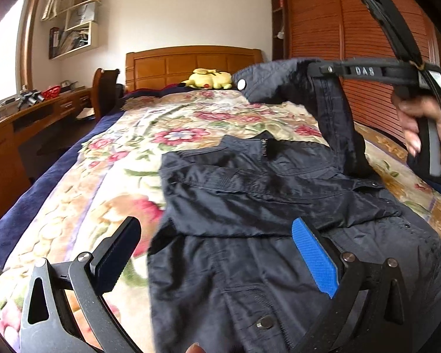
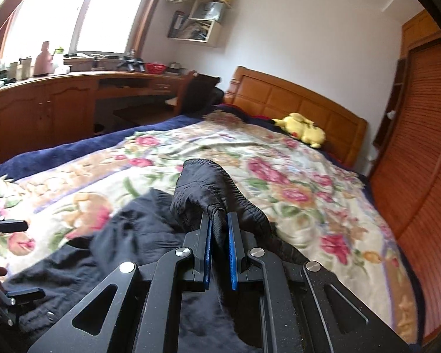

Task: Fold large clothes
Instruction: 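Lift the sleeve with the right gripper and lay it across the jacket front, then open the right gripper and withdraw it from the folded sleeve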

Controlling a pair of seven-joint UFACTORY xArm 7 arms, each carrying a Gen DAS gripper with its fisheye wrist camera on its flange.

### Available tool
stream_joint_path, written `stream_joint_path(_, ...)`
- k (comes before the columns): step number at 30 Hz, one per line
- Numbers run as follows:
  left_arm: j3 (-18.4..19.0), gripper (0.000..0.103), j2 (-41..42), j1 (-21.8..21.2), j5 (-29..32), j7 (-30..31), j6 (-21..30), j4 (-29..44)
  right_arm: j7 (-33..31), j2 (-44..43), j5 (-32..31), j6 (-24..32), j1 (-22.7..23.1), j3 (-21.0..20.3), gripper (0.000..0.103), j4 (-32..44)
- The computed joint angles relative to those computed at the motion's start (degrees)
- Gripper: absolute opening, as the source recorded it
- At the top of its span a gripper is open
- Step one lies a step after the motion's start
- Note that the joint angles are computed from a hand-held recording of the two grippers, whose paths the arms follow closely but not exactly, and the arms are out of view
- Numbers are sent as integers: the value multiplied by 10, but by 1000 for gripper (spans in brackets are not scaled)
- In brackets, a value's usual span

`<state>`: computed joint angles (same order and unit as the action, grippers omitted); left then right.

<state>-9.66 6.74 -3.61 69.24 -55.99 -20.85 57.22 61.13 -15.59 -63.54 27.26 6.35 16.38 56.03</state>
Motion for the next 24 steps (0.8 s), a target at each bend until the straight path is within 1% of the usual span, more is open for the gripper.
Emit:
stream_joint_path(5,8,103,-2,7,-3,4,-7,-5,-24,12,37,-42,5,-16,10,-9)
stream_joint_path(8,13,103,-3,6,-22,22,-9,-10,-38,11,66,-70,5,-21,10,-29)
stream_joint_path(11,13,103,-1,8,-33,31,-10,-11,-74,26,104,-101,1,-33,10,-38)
stream_joint_path(13,11,103,2,10,-35,33,-8,-9,-96,28,130,-108,2,-34,10,-46)
stream_joint_path(15,8,103,4,10,-43,42,-5,-10,-129,28,170,-115,6,-41,10,-59)
stream_joint_path(17,4,103,4,12,-45,46,-3,-11,-148,28,192,-124,2,-41,10,-68)
stream_joint_path(19,1,103,5,10,-58,59,2,-12,-174,28,221,-128,3,-45,10,-75)
stream_joint_path(22,-6,103,6,12,-73,73,5,-15,-182,21,241,-121,0,-31,10,-85)
stream_joint_path(23,-9,103,7,14,-74,75,6,-15,-173,21,238,-120,-5,-23,12,-88)
stream_joint_path(24,-11,103,7,15,-77,79,8,-15,-180,17,252,-121,-1,-25,18,-93)
